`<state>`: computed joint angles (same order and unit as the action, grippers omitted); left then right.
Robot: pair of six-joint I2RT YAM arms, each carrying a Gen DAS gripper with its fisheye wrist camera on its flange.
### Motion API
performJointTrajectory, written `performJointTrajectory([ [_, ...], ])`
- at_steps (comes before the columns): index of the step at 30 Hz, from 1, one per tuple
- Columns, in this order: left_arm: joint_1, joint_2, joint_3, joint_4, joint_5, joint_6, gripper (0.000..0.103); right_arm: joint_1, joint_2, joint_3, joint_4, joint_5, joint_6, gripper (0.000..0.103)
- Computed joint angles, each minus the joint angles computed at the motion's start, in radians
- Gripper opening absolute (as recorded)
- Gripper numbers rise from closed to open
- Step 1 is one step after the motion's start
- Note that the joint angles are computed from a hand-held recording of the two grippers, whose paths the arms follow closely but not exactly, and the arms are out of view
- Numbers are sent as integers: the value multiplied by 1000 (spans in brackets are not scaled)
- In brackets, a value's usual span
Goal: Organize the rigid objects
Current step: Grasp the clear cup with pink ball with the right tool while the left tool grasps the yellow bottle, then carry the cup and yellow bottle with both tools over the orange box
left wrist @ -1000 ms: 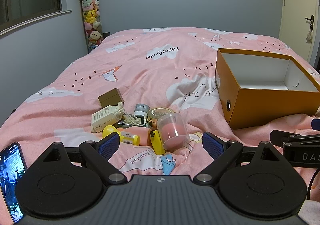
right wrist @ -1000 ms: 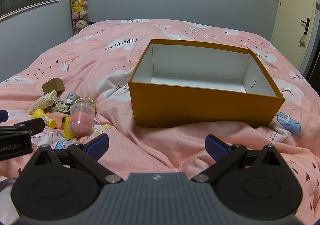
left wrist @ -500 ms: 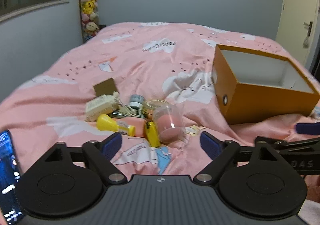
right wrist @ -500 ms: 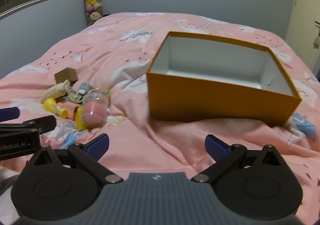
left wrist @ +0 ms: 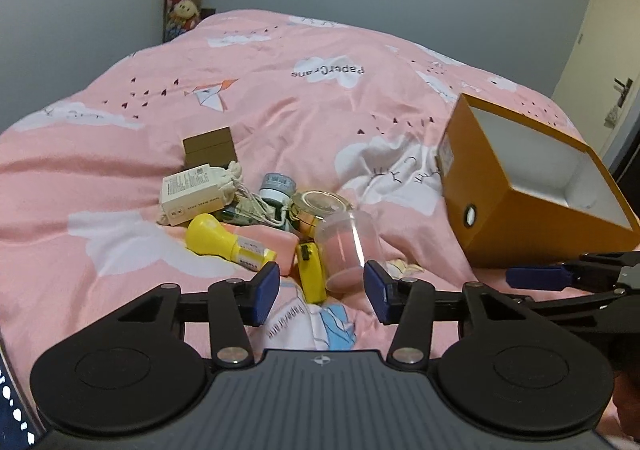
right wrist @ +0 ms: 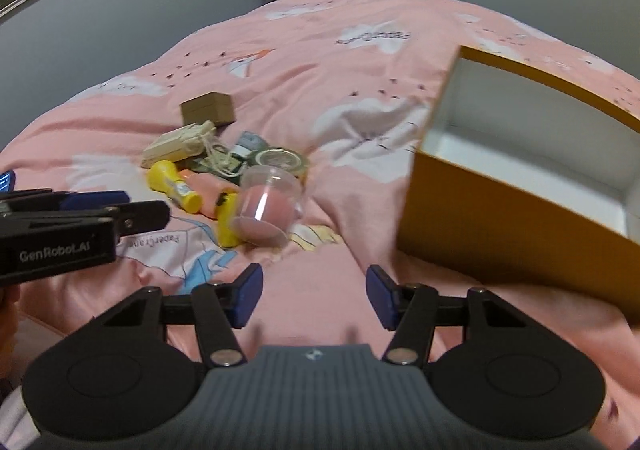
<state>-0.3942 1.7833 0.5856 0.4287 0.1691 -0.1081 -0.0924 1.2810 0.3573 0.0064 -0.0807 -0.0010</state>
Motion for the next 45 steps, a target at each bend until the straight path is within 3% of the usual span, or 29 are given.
performJointTrajectory([
  [5,-1,62,70,1,-73,-14,52,-1,164,101,36,-44,-53,56],
  [11,26,149,193,-72,-99,-89,48,24,359,224,81,-52,-77,55],
  [20,60,250,324,-165,-138,-227,48,52,556,395,77,-66,1,56],
  [24,81,288,371,-217,-108,-268,61,59,614,439,73,-78,37,56],
  [32,101,349,442,-271,-87,-328,66,53,707,512,58,-108,72,59],
  [38,83,406,516,-327,-133,-326,78,23,774,558,41,-169,87,61],
  [41,73,440,546,-341,-167,-312,75,12,793,570,43,-195,89,62],
  [43,72,457,548,-315,-193,-309,57,6,802,576,42,-208,89,62],
  [45,81,477,554,-294,-203,-303,52,0,807,574,49,-221,92,62],
])
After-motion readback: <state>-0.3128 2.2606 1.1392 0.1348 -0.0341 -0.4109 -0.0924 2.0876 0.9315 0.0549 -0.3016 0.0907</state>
